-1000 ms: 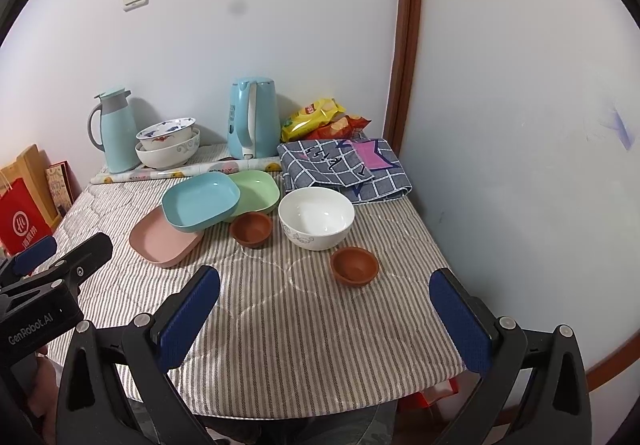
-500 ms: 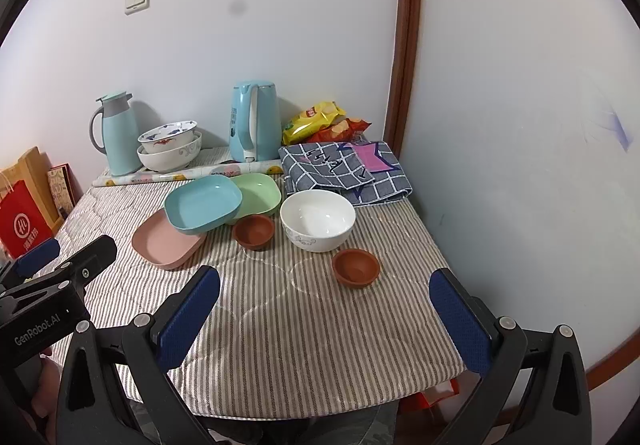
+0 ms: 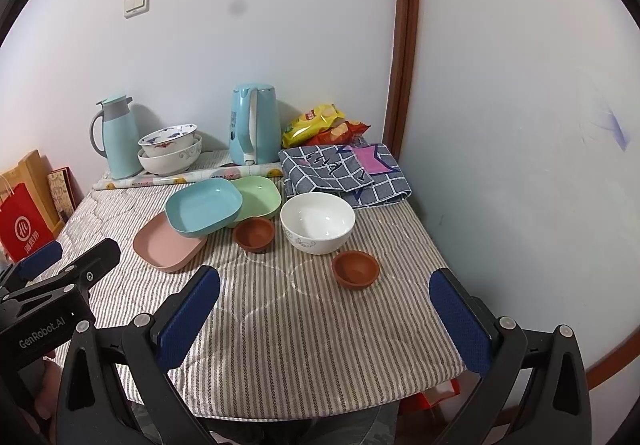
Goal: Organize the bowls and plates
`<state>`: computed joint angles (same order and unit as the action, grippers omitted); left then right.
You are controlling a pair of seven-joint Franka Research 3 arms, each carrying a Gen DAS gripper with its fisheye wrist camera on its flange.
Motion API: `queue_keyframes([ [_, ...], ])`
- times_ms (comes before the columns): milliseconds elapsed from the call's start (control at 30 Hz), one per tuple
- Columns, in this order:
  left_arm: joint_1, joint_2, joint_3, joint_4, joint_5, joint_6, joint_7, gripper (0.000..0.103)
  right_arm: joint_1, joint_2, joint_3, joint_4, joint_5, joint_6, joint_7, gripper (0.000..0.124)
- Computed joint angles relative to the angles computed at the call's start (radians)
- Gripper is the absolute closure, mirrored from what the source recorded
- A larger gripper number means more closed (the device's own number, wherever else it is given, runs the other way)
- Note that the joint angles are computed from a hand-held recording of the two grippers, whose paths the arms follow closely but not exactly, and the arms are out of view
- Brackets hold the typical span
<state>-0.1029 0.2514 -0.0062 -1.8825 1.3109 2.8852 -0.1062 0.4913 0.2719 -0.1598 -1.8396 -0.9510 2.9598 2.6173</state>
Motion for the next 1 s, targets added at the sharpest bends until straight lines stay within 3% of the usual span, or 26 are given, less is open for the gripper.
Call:
queue_keyframes([
  [733, -0.002, 0.011, -0.001, 0.013, -0.016, -0.003, 0.022, 0.0, 0.006, -0.001, -0.014, 0.0, -0.031, 0.012, 0.038, 0.021],
  [867, -0.003, 0.022, 0.003, 0.024, -0.03, 0.003, 0.043, 0.0, -0.015, 0.015, -0.001, 0.006, 0.018, 0.045, -0.003, 0.021],
  [1000, -0.002, 0.049, 0.009, 0.047, -0.067, 0.011, 0.083, 0.0, -0.049, 0.052, 0.044, 0.024, 0.187, 0.045, -0.161, 0.021],
])
